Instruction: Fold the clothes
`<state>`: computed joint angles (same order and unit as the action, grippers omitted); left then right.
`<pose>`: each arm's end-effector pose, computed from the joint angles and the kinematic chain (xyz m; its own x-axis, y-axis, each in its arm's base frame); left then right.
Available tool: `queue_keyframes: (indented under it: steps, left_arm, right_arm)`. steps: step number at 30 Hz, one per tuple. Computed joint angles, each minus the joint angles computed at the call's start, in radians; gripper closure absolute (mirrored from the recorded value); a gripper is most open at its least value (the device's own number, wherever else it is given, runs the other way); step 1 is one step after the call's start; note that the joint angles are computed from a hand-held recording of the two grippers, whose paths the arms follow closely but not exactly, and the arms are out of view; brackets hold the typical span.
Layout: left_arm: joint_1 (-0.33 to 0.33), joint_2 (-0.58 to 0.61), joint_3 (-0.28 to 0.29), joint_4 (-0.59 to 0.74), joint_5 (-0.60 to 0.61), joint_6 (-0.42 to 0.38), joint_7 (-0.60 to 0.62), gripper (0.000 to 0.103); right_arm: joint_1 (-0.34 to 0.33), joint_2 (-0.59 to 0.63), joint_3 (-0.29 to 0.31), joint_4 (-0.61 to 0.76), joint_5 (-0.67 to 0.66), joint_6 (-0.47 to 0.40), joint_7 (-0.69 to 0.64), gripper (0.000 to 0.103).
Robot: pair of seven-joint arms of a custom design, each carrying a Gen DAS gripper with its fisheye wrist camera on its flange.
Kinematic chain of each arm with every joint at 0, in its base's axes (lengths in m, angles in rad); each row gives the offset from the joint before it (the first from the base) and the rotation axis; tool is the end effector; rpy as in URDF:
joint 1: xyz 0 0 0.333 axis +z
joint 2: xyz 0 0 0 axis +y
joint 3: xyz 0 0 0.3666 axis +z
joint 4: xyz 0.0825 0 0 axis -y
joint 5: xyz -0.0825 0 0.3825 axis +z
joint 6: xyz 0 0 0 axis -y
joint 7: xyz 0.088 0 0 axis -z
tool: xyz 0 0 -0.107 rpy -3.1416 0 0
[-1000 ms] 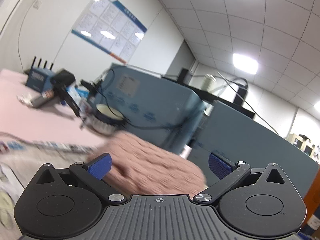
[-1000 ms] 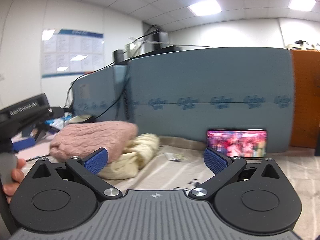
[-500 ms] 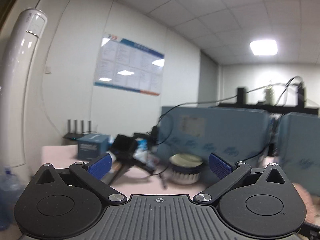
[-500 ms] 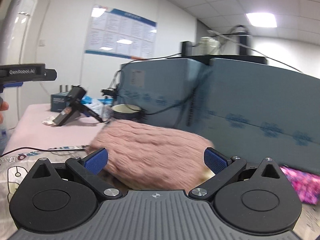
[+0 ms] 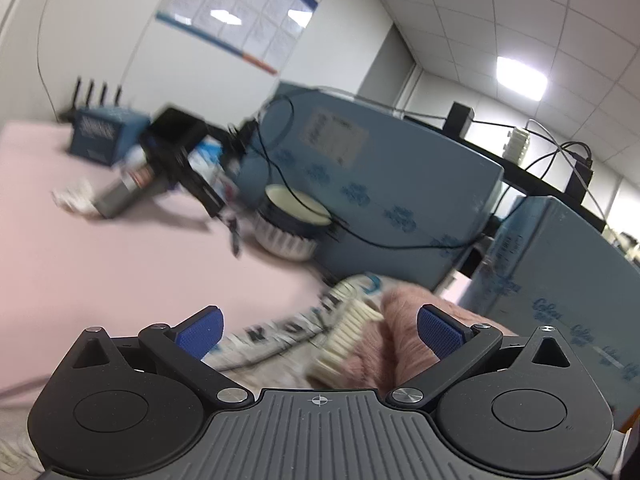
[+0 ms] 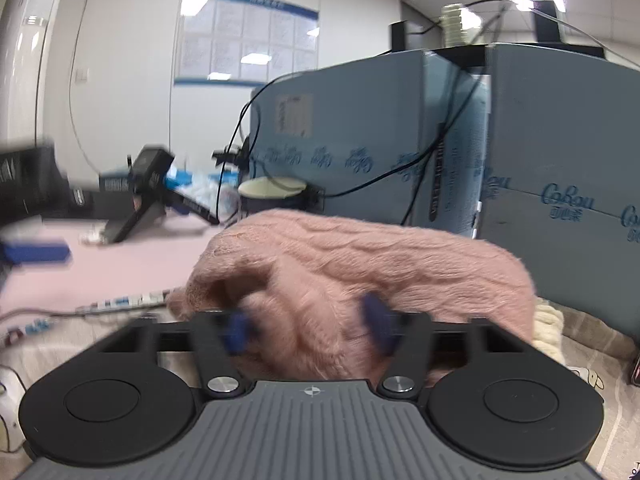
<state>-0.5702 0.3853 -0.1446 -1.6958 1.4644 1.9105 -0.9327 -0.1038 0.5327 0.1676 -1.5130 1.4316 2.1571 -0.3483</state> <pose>0.5746 -0.3857 0.4608 0.6205 -0.6425 0.4497 0.0529 -0.5378 -0.8414 0.7479 0.0611 0.4474 0.9022 -0.4305 -0.0275 -0.1452 -0.2432 -0.9590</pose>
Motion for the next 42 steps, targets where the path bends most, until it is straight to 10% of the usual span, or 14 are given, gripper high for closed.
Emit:
queue_keyframes:
  steps: [11, 17, 27, 35, 42]
  left_arm:
    - [0.020, 0.167, 0.045, 0.214, -0.027, 0.173, 0.220, 0.009]
    - [-0.047, 0.304, 0.102, 0.432, -0.144, 0.076, 0.541, 0.082]
    - [-0.263, 0.333, 0.212, 0.517, 0.011, -0.176, 0.564, 0.085]
    - [-0.269, 0.386, 0.190, 0.609, 0.088, 0.105, 0.518, 0.085]
    - [-0.214, 0.539, 0.161, 0.833, -0.097, 0.312, 0.733, 0.085]
  right_arm:
    - [-0.126, 0.069, 0.031, 0.155, 0.147, -0.110, 0.341, 0.084]
    - [-0.163, 0.084, 0.043, 0.188, 0.159, -0.150, 0.398, 0.084]
    - [-0.271, 0.078, 0.036, 0.195, 0.190, -0.351, 0.506, 0.085]
    - [-0.371, 0.127, -0.025, 0.272, 0.125, -0.321, 0.491, 0.085]
    - [-0.432, 0.207, -0.065, 0.353, 0.003, -0.147, 0.558, 0.085]
